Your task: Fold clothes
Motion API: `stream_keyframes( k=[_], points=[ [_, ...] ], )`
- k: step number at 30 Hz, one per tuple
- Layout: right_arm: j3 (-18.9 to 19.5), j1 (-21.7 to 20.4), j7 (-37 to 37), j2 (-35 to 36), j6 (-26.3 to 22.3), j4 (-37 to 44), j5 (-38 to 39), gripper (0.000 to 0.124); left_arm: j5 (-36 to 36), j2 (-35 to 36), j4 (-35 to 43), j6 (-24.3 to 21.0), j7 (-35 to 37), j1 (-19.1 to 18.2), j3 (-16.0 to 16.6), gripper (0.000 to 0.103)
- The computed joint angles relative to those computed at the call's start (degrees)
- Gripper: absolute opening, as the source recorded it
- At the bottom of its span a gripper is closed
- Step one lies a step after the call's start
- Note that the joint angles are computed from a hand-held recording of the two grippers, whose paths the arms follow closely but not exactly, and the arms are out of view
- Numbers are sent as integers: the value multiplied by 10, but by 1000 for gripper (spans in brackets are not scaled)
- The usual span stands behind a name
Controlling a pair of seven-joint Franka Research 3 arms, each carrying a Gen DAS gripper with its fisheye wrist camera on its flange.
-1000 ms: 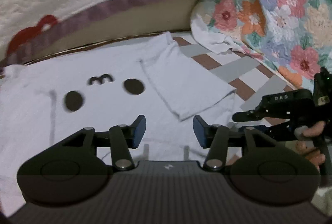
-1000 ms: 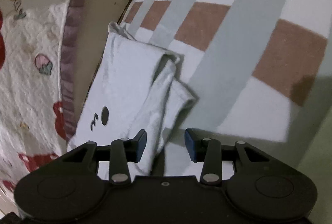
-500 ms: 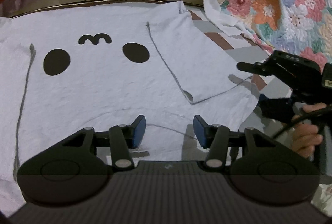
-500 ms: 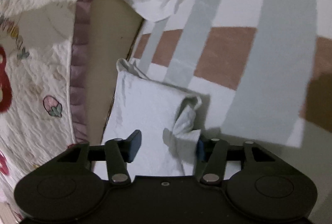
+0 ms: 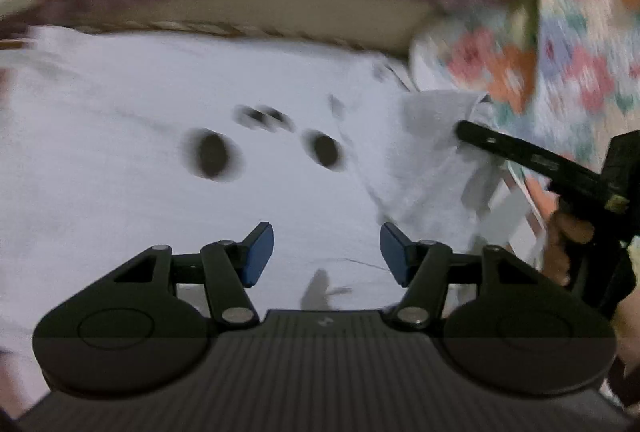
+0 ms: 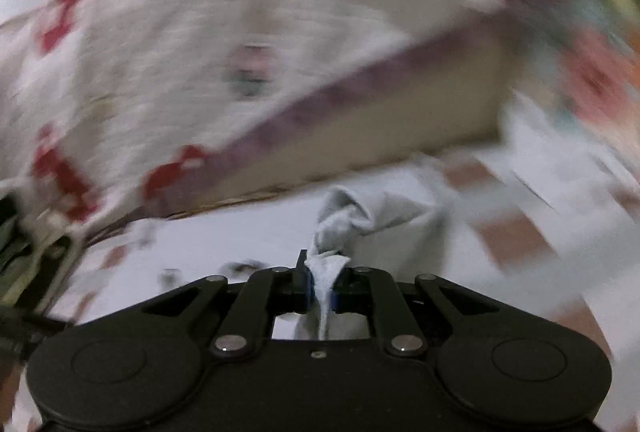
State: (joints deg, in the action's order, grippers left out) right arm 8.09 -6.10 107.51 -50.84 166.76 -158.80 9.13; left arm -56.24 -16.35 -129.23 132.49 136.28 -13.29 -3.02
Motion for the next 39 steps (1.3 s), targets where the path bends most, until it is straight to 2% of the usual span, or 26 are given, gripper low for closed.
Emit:
stream_keyframes(
  k=[1,5,6,7,8,11,15,17,20,23,27,28,32,36,38,39],
  points=[
    [-8,23,-19,34,3,33,-2,11,-9,-7,-10,14,1,10,11,58],
    [-35,136,-115,186,15,178,4,11,-139,-21,-64,82,4,48,61,57],
    [-55,183,-152,220,9,211,22,10,-173,-16,-69,89,2,60,73,57],
    [-63,214,-183,252,-1,242,35,10,-203,-6,-73,74,-5,72,84,57],
    [-60,230,-201,282,-15,266,43,10,-217,7,-71,65,-10,84,89,56],
    [-47,260,-252,366,-52,325,69,10,-246,28,-65,76,10,109,79,56],
    [-21,254,-233,416,-66,323,67,10,-307,60,-50,12,13,136,74,56],
    [-12,247,-214,409,-52,302,44,10,-314,76,-36,-6,19,147,61,56],
    [-22,259,-235,382,-14,271,75,10,-319,87,-25,-36,16,162,45,57],
    [-44,286,-284,358,29,244,133,10,-322,98,-12,-66,13,172,36,58],
    [-88,334,-358,342,47,233,236,10,-316,112,2,-114,13,180,29,61],
    [-87,334,-367,340,48,231,245,10,-315,116,6,-123,13,181,27,63],
    [-82,334,-387,341,55,227,273,10,-290,147,37,-113,-8,178,9,65],
    [-95,350,-432,339,51,229,311,10,-215,200,109,-97,-24,168,-14,68],
    [-98,349,-451,338,43,232,323,10,-169,216,141,-60,-11,159,-30,59],
    [-98,347,-458,335,38,232,327,10,-162,220,153,-49,15,157,-37,21]
  ],
)
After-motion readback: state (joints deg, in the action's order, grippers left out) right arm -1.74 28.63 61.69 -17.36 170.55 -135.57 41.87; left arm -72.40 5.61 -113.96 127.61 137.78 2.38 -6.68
